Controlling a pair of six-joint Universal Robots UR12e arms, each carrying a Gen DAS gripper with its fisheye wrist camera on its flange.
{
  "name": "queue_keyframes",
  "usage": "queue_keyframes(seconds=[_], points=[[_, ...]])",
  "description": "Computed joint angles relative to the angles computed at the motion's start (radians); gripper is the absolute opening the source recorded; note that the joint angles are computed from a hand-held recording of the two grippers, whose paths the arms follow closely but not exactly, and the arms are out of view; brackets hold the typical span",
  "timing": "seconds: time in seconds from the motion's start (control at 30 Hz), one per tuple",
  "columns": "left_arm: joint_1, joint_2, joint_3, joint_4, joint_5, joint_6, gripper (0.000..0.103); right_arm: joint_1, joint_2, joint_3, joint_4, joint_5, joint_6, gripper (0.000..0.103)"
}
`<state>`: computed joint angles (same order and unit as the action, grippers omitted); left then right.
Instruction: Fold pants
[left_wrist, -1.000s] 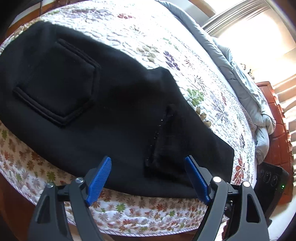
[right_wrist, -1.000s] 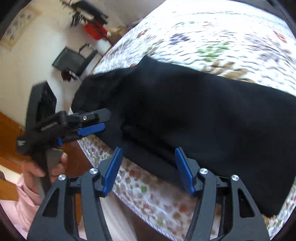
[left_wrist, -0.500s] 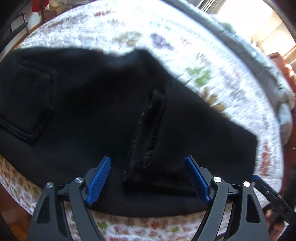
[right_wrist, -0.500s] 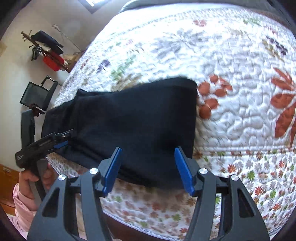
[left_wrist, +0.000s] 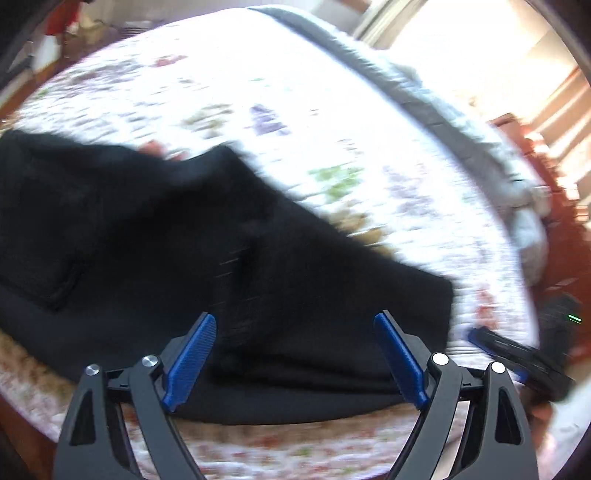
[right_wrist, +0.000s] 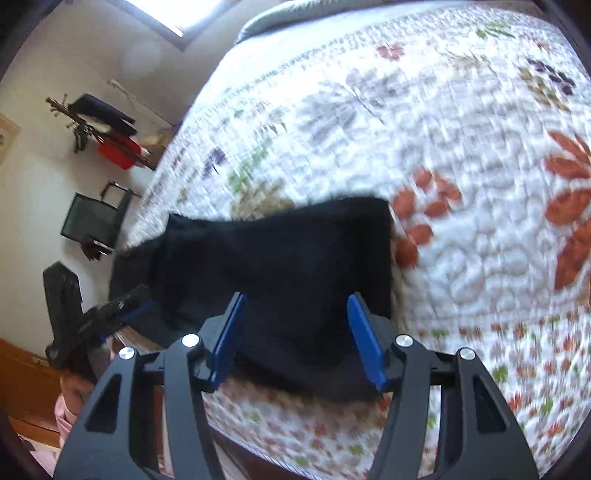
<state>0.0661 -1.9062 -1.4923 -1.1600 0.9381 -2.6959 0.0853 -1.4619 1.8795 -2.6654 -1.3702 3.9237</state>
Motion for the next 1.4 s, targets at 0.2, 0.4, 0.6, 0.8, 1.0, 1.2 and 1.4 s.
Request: queue_keyframes(seconds=[0.2, 0.4, 0.6, 0.8, 1.0, 1.2, 1.4], points=[[-0.055, -0.054, 0.087, -0.147, 0.022, 0.093, 0.088, -0.027, 0.056, -0.080, 0.118, -0.004, -0.014, 0.055], [-0.072, -0.082, 0.100, -0.165, 0.096, 0.106, 0.089, -0.043, 0.081, -0.070, 0.139, 0.018, 0.007, 0.049], [-0.050, -0.058, 0.091, -0.154, 0.091, 0.080, 0.089, -0.033, 0.045, -0.059, 0.141, -0.004, 0.031, 0.061], [0.050, -0.012, 0.025, -0.049, 0.070, 0.003, 0.089, 0.029, 0.020, -0.062, 0.133, -0.041, -0.042, 0.062], [0.165, -0.027, 0.018, 0.077, 0.167, -0.218, 0.088, 0.072, 0.055, -0.109, 0.224, -0.088, -0.103, 0.062], [0.220, -0.079, 0.061, 0.040, 0.119, -0.290, 0.088, 0.078, 0.077, -0.124, 0.257, -0.093, -0.108, 0.064], [0.239, -0.152, 0.135, -0.002, 0.011, -0.371, 0.089, 0.083, 0.081, -0.127, 0.265, -0.102, -0.118, 0.066]])
